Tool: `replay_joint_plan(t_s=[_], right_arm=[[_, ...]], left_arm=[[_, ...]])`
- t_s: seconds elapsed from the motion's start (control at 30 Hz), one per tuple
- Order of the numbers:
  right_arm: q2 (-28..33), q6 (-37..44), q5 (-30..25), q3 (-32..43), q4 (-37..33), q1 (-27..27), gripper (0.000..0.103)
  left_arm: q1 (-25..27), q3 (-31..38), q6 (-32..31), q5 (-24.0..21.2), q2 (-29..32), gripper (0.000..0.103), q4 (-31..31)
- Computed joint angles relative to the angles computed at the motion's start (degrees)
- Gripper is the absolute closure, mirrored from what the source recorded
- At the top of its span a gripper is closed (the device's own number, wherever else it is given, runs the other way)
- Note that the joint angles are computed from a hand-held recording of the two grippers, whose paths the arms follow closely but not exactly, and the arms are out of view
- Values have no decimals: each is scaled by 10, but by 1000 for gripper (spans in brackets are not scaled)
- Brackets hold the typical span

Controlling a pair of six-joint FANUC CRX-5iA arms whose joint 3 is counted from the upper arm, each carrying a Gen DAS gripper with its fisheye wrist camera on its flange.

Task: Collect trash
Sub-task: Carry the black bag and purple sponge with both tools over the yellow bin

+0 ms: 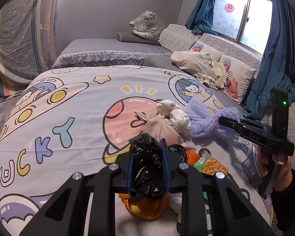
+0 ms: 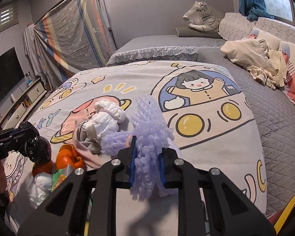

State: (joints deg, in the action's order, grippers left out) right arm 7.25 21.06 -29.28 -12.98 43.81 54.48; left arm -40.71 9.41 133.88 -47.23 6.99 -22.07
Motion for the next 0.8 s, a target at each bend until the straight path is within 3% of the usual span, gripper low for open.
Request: replay_joint_plan(t_s=[0.07,0.4,0.8], right_arm=[[-7,-25,-3,-13,34,3,85],[-51,-71,-16,-55,74,14,85],[-127,-166,-44,-131,153,29,85]], left_arm=[[0,-4,7,-2,-6,81,-4],[-4,-23,36,3,-33,81,-21],[-34,-15,91,-19,-56,81,-81]])
